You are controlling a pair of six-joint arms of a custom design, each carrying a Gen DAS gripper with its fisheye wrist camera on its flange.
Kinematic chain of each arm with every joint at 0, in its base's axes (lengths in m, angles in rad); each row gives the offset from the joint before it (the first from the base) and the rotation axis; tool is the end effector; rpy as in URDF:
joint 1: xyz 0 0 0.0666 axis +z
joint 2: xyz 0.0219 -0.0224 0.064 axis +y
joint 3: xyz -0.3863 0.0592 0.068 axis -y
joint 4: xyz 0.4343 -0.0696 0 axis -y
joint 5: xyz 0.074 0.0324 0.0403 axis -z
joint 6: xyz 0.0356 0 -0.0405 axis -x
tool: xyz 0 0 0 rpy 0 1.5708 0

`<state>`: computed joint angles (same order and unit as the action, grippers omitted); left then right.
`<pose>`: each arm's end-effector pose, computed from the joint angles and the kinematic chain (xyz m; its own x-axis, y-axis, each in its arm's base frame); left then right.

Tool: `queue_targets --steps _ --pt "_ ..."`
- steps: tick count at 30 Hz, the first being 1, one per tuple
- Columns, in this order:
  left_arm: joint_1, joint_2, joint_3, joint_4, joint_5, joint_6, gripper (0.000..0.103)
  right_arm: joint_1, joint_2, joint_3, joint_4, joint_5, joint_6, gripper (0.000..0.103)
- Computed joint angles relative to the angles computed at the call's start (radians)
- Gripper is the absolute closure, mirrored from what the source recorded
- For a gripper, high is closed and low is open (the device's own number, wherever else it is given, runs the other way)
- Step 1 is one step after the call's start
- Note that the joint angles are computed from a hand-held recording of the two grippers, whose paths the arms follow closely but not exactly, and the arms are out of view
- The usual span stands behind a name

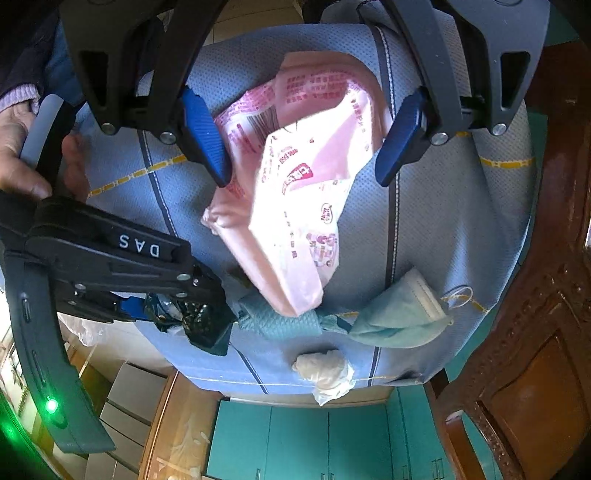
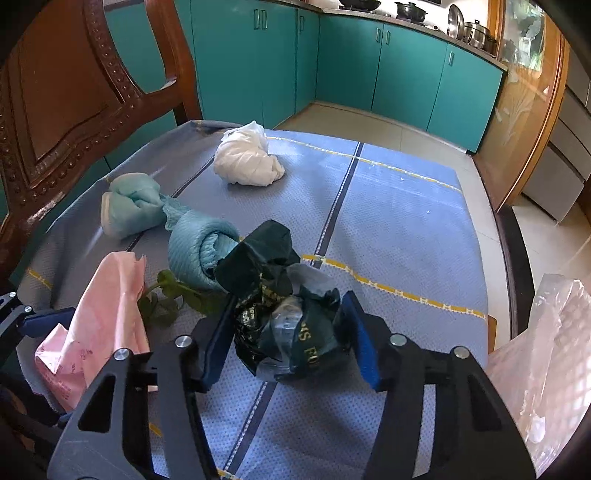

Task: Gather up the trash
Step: 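Lift the pink packet with the left tool while the right tool lifts the green bag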

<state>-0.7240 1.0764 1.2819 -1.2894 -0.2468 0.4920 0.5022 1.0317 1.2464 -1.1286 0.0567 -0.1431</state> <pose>0.2858 -0.2417 0.4955 -0.8465 0.1370 -0.5144 0.1779 0.9836 -0.0307 0.3281 0.1774 0.5027 -0.7512 -0.2501 -0.6108 -0.3467 0.9370 0.0427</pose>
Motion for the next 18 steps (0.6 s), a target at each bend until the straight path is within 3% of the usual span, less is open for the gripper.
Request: queue_targets --steps 12,18 --pt "-0.012 -0.005 -0.005 0.012 -0.012 0.001 0.023 -0.01 -0.04 -0.011 0.001 -0.003 -0.043 0.046" --pt "-0.02 -0.009 -0.006 0.019 -0.024 -0.003 0.041 -0.006 -0.043 -0.011 0.003 0.016 -0.046 0.046"
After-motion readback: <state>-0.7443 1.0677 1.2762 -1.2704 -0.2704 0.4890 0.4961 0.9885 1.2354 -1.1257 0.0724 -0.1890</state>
